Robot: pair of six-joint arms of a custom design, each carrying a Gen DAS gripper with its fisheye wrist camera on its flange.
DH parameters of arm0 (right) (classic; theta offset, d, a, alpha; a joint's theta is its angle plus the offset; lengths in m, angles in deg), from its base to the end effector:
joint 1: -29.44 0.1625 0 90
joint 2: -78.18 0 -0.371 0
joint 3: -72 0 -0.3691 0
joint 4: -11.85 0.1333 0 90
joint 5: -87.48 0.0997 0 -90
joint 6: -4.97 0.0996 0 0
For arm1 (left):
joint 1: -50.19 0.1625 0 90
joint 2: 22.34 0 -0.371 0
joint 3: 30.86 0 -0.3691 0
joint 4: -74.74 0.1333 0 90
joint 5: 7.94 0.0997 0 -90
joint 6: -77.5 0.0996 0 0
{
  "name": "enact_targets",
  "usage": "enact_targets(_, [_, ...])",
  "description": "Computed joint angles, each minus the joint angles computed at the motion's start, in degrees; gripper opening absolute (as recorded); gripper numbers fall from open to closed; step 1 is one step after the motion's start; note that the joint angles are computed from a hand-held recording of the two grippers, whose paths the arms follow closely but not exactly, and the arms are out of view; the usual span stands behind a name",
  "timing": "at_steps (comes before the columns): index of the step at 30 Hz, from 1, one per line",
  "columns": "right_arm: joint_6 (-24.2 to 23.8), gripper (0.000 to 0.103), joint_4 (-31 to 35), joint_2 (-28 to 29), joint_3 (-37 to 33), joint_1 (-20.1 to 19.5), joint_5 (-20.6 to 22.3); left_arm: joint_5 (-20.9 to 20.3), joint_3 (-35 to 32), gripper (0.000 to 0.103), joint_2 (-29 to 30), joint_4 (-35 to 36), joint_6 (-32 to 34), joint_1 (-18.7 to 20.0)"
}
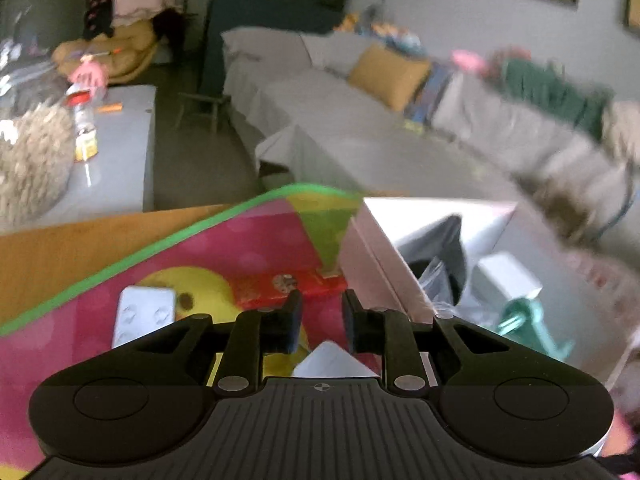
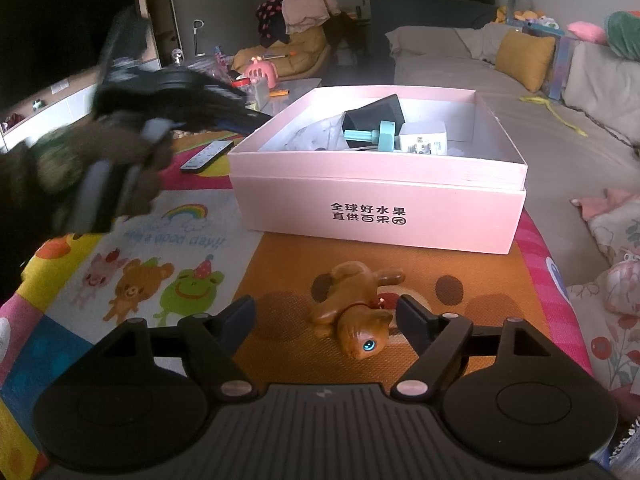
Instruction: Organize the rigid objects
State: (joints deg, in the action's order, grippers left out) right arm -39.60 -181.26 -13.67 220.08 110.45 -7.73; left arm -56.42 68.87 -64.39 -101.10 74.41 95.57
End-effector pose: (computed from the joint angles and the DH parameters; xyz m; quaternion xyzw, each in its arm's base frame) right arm 0.0706 -0.3491 0.2315 0.2628 -0.8782 0.3360 0.2163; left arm -0.2767 -0.5642 0.0804 0.2409 0.8786 -0.3471 0.2224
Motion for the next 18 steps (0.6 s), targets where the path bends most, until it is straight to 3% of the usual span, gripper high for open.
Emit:
enact_targets(2, [0.0,0.078,0.0,0.0,0.0,0.0,0.0,0.8,-1.0,0.022,0.7,3.9,3.2,-0.3])
enact_targets(4, [0.0,0.078,0.0,0.0,0.0,0.1,-0.1,-0.9,1.6,0.022,-0.7,3.1,7.9,-0.4])
enact_targets(9, [-0.3,0.079,-0.1,0.1,-0.1,0.3,-0.4,-13.8,12.1,0.022,-11.4,7.0,13.3,0.5])
enact_targets(11, [-0.3,0.079,-0.1,0.1,-0.1,0.3,-0.4,-15.6,17.3,0.022,-15.6,6.4,14.4,-0.4])
enact_targets(12, [-0.3,0.079,0.0,0.1,-0.1,0.2,-0.4,-13.9,20.4,0.023,-17.2,4.4,13.0,-1.7])
enact_targets(15, [-0.4,0.079,-0.1,0.0,-0.1,0.3,-0.5,-1.0,30.4,0.024,-19.4,-4.8,4.5,-9.6])
enact_targets(17, [-0.5,0.079,-0.1,0.1,-0.1,0.3,-0.6,4.2,34.8,0.025,-20.8,-4.1,-3.7,-14.6])
enact_targets(18, [-0.6,0.079,-0.2,0.1,-0.1,0.4,-0.7,4.5,36.6,0.025,-22.1,-2.1,-8.1,-16.7])
